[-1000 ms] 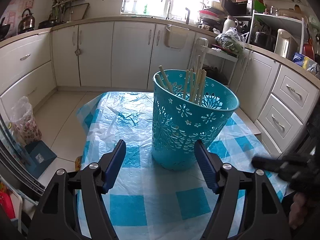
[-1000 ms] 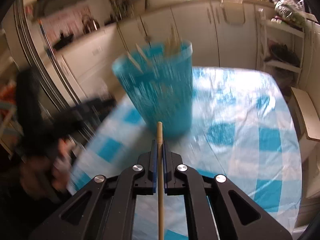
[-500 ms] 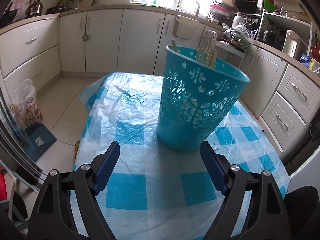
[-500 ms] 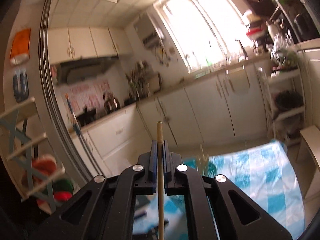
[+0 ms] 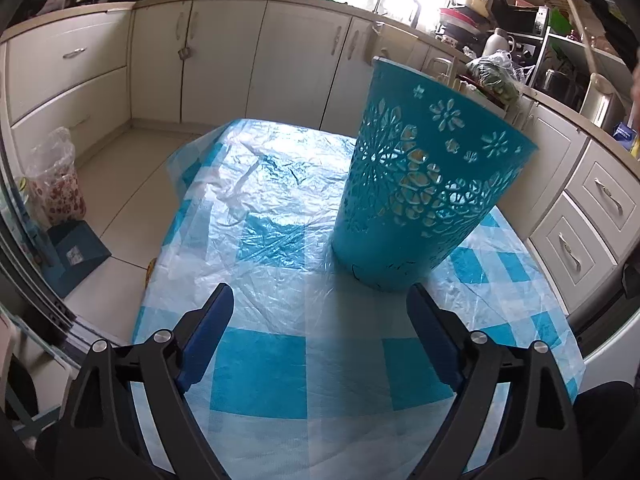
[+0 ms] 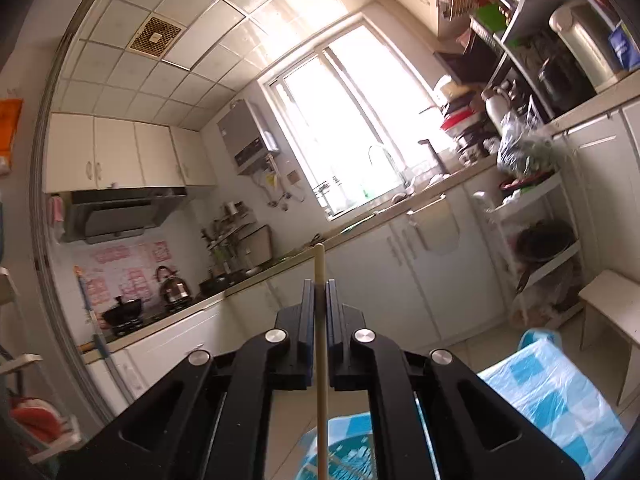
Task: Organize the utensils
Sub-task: 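Lift the chopstick over the teal basket and release it with the right gripper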
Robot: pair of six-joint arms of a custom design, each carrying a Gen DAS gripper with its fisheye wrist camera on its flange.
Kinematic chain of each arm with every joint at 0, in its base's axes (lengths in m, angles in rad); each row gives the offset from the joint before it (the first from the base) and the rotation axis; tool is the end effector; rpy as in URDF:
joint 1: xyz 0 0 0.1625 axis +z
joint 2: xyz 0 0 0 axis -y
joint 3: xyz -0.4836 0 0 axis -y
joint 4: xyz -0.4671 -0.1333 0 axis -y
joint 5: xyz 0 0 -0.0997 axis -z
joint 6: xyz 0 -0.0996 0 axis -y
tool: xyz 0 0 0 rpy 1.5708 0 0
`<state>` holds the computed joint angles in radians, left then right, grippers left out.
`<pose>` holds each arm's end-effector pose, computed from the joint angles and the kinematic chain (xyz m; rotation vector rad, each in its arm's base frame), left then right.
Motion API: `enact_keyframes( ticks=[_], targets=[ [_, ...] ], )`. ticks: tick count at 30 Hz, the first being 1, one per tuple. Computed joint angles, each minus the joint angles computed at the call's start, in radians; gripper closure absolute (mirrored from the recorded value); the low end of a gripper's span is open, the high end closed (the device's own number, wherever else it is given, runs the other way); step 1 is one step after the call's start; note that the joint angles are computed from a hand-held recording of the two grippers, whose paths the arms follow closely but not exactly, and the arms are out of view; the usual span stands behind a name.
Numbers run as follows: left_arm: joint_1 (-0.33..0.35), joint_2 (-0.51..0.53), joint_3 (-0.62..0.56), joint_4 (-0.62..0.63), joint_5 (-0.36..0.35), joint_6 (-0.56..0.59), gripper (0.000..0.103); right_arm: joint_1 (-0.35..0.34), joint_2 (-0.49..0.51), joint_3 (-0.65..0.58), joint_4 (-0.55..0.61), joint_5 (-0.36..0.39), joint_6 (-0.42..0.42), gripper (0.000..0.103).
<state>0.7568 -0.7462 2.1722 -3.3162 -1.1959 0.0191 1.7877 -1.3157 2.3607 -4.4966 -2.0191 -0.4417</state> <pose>-0.2806 -0.4985 -0.0281 1.0743 2.6435 -0.6330 0.1766 -0.3825 0.3488 0.0441 -1.6660 2.1255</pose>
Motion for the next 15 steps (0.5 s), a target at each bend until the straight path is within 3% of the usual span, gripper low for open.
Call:
enact_keyframes(
  ticks=[7, 15],
  targets=[
    [0.01, 0.021, -0.012, 0.023, -0.006, -0.014, 0.018, -0.069, 0.059, -0.029, -0.005, -0.015, -0.011, 0.097],
    [0.024, 0.02, -0.02, 0.05, -0.032, -0.029, 0.018, -0.093, 0.108, -0.032, -0.007, -0.035, -0.032, 0.097]
  ],
)
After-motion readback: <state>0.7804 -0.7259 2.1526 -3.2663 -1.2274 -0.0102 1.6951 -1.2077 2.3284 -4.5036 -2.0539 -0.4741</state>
